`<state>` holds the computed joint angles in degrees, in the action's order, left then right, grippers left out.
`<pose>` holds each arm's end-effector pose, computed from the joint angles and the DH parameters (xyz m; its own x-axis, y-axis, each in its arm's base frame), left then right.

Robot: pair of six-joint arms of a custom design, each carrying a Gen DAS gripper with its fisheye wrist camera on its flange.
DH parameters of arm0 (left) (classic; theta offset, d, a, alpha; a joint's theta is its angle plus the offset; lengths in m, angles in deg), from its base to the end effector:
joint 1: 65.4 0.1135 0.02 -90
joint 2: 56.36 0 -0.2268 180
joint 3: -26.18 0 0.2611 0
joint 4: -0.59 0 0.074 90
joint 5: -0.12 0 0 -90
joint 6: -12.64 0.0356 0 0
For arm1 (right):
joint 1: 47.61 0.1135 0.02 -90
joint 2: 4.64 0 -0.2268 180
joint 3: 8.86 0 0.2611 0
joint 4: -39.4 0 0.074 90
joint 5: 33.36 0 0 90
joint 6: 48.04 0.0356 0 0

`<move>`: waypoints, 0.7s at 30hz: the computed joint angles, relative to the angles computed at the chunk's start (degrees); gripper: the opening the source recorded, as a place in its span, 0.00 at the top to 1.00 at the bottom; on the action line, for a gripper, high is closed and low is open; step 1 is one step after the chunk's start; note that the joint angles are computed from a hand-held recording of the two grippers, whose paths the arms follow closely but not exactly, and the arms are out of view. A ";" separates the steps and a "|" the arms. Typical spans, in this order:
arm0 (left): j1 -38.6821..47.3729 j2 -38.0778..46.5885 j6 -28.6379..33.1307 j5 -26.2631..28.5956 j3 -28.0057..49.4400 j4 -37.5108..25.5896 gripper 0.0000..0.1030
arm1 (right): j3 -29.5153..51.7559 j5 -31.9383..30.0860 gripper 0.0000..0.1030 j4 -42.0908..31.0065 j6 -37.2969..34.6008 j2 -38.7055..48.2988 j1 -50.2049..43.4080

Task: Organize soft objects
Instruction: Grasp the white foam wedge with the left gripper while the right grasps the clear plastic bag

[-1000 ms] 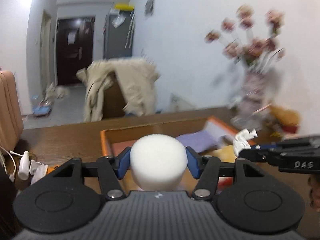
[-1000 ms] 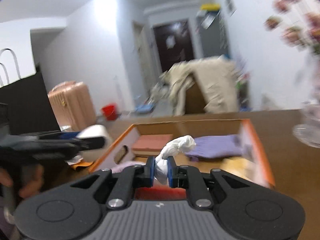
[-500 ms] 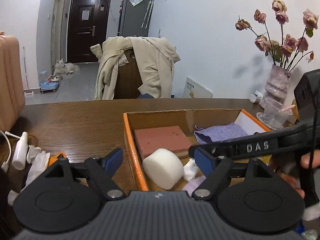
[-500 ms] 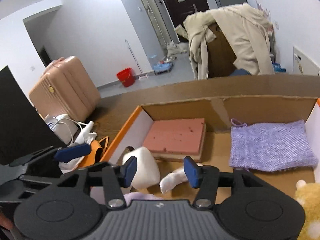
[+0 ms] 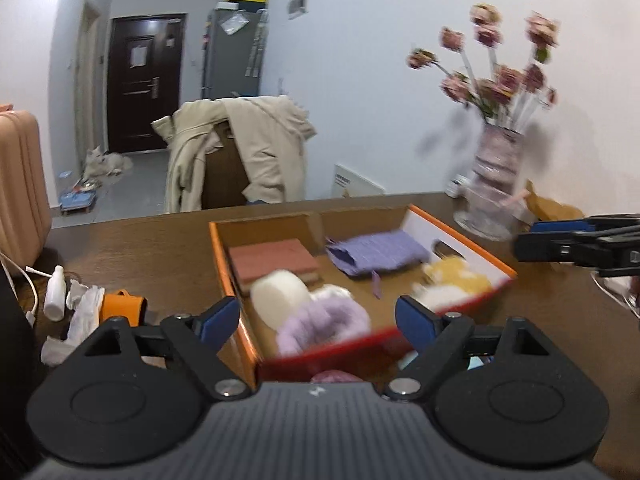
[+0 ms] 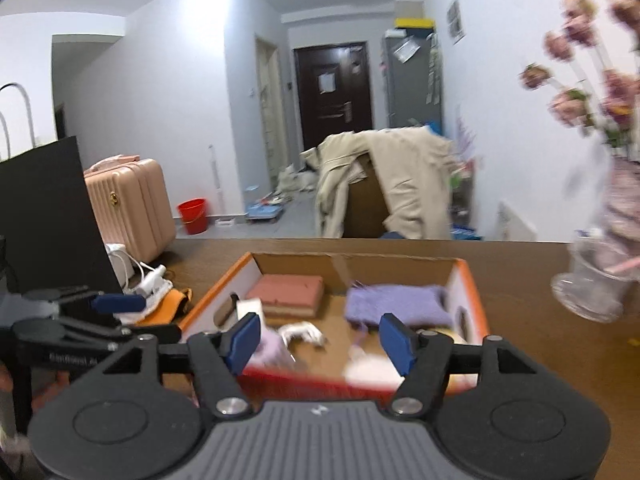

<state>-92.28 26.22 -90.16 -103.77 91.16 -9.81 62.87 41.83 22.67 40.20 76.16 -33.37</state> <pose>0.3031 -0.1440 0.2085 -0.4637 -0.0061 -0.8860 0.1509 0.9848 -0.0857 0.3265 0.0923 0.2490 -0.4075 -0.1341 -0.9033 -0.4736 0.8768 0.0835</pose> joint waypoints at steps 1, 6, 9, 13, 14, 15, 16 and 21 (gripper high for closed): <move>-1.02 -1.78 0.31 -0.54 -2.20 0.47 0.16 | -4.53 1.29 0.34 0.63 0.08 -4.43 -0.15; -7.62 -8.03 -0.77 -9.98 -15.56 7.19 0.16 | -25.13 9.63 0.31 3.48 1.39 -24.52 2.02; -10.29 -11.87 -2.60 -11.00 -23.25 9.87 0.17 | -37.24 15.54 0.31 4.67 3.24 -37.57 5.36; -12.55 -14.52 -3.76 -14.67 -27.59 9.72 0.20 | -49.14 24.09 0.31 4.76 6.59 -50.06 12.11; -12.10 -14.82 -3.94 -14.76 -27.78 9.39 0.20 | -50.75 24.01 0.31 4.30 7.83 -51.54 12.82; -11.83 -14.79 -3.94 -14.86 -27.67 9.20 0.21 | -51.80 23.81 0.31 4.08 8.13 -52.23 13.15; -11.36 -14.70 -3.28 -14.47 -27.69 9.60 0.22 | -52.42 24.81 0.31 4.15 8.00 -52.23 13.90; -7.66 -10.25 1.05 -8.68 -25.87 13.80 0.34 | -52.71 27.00 0.32 6.64 10.34 -49.37 15.12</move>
<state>-99.94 15.96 -89.11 -112.45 65.29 3.99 10.16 68.83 29.31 50.53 26.79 -18.25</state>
